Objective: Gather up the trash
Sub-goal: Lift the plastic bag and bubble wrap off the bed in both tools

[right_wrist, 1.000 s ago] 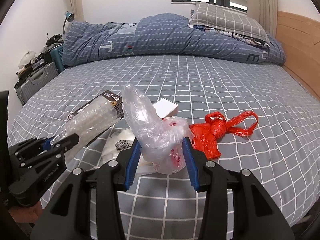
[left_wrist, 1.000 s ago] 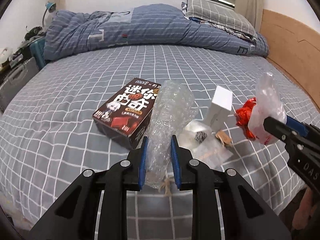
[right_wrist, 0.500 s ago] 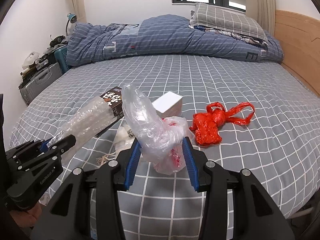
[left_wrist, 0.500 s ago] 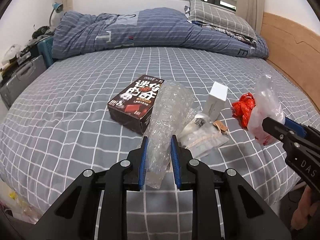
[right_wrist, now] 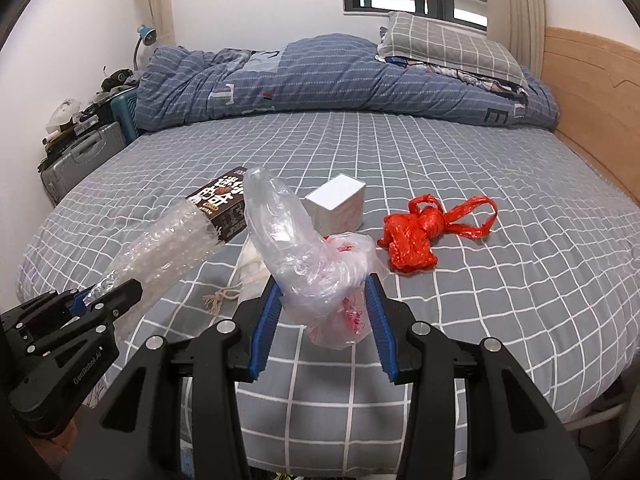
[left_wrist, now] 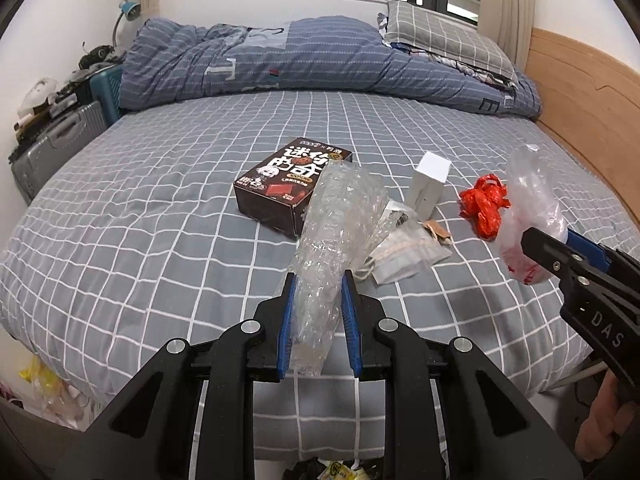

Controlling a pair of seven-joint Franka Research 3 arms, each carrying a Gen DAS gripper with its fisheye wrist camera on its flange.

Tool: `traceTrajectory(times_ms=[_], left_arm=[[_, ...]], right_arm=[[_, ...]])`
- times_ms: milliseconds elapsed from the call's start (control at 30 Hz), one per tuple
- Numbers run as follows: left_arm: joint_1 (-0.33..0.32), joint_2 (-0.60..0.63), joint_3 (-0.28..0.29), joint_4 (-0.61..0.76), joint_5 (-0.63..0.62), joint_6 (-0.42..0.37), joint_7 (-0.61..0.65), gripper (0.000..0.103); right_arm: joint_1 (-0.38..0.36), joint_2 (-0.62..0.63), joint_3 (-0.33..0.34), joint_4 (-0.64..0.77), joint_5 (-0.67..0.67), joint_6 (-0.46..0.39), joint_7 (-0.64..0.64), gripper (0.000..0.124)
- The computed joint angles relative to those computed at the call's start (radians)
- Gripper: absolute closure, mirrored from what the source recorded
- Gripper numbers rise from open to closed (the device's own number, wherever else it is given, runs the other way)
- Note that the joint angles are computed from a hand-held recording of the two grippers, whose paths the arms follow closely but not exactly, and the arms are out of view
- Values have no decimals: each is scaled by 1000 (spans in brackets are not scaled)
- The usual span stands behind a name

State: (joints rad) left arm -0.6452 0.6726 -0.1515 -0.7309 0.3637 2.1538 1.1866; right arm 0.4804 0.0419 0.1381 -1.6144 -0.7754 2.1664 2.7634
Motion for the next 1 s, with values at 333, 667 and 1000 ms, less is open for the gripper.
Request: traceTrajectory(times_ms=[333, 667, 1000], left_arm=[[37, -136, -34, -221, 8, 88, -43, 82], [61, -226, -65, -355, 27, 124, -77, 82], [87, -306, -91, -468, 30, 142, -106, 82]], right_arm=[[17, -23, 19, -18, -3, -34, -1, 83], [19, -55, 46, -51, -4, -54, 10, 83], [34, -76, 70, -58, -13, -110, 14, 83]])
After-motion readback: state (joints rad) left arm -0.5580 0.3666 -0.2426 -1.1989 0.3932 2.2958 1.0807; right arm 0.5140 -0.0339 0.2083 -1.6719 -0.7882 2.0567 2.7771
